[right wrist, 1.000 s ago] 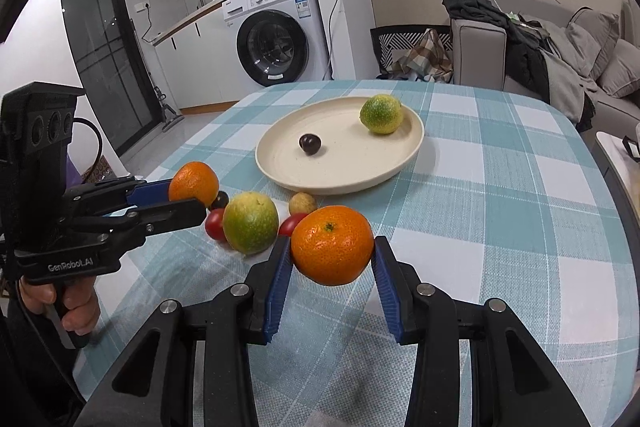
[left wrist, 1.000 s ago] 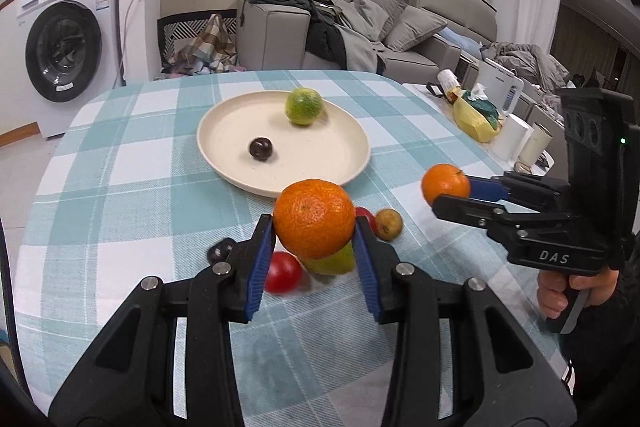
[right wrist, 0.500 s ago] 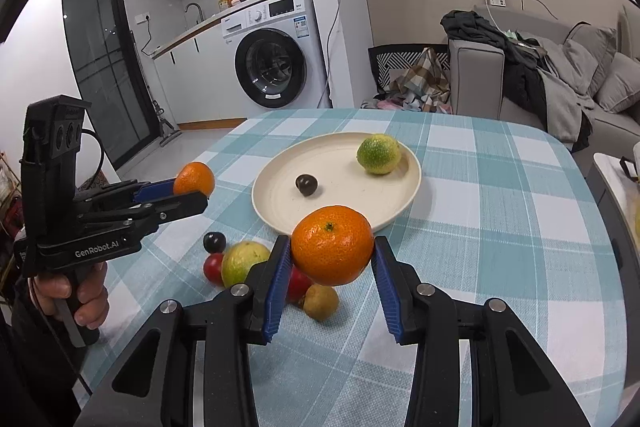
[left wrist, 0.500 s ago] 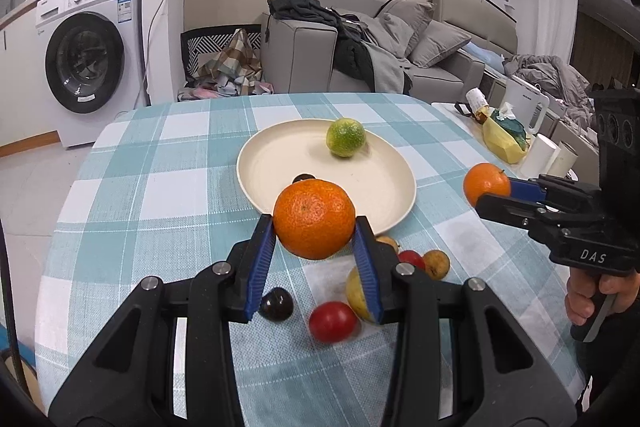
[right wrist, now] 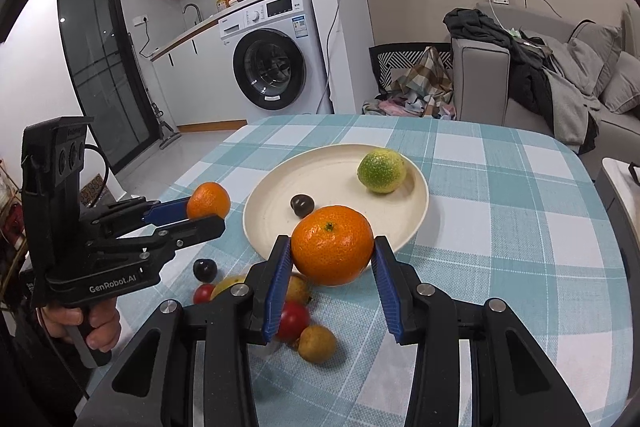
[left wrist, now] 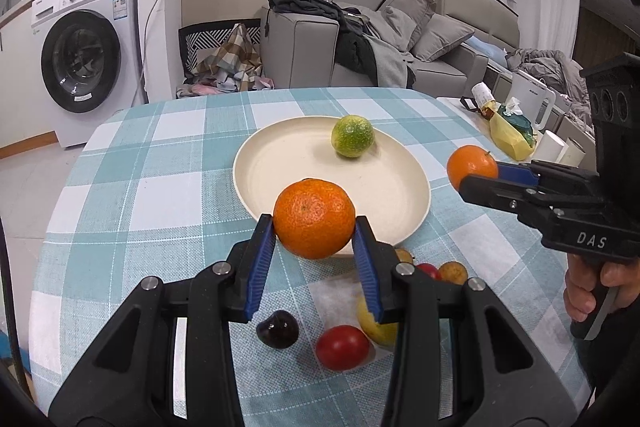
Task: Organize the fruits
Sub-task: 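Lift both oranges onto the cream plate and open both grippers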
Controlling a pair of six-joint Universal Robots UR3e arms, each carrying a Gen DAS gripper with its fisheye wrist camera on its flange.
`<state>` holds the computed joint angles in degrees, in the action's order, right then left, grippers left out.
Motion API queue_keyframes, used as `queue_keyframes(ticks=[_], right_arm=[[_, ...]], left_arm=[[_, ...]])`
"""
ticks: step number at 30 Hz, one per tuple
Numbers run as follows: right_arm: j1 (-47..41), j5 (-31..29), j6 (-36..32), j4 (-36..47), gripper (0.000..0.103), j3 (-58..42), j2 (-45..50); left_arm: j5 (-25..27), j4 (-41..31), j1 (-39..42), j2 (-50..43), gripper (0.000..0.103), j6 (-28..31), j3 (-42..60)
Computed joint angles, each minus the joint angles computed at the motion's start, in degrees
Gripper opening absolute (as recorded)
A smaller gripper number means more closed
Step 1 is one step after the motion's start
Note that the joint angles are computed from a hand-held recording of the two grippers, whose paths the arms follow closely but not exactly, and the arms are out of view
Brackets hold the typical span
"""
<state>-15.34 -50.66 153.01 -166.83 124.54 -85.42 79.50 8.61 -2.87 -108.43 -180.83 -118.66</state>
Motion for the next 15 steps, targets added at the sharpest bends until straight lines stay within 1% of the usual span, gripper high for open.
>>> queue_keyframes(ticks=[4, 8, 15], right_arm=[[1.0, -0.3, 1.5, 0.6, 0.041, -3.1, 2.9], [2.1, -0.6, 2.9, -0.5, 0.042, -5.5, 6.3], [3.5, -1.6, 2.9, -1.3, 0.041, -7.0, 9.7]], left_arm=[[-0.6, -0.3, 0.7, -1.6, 0.036, 0.0, 1.4], [0.0, -1.0, 0.5, -3.9, 0.036, 0.4, 3.9], [0.8, -2.3, -0.3, -8.3, 0.036, 0.0, 8.3]])
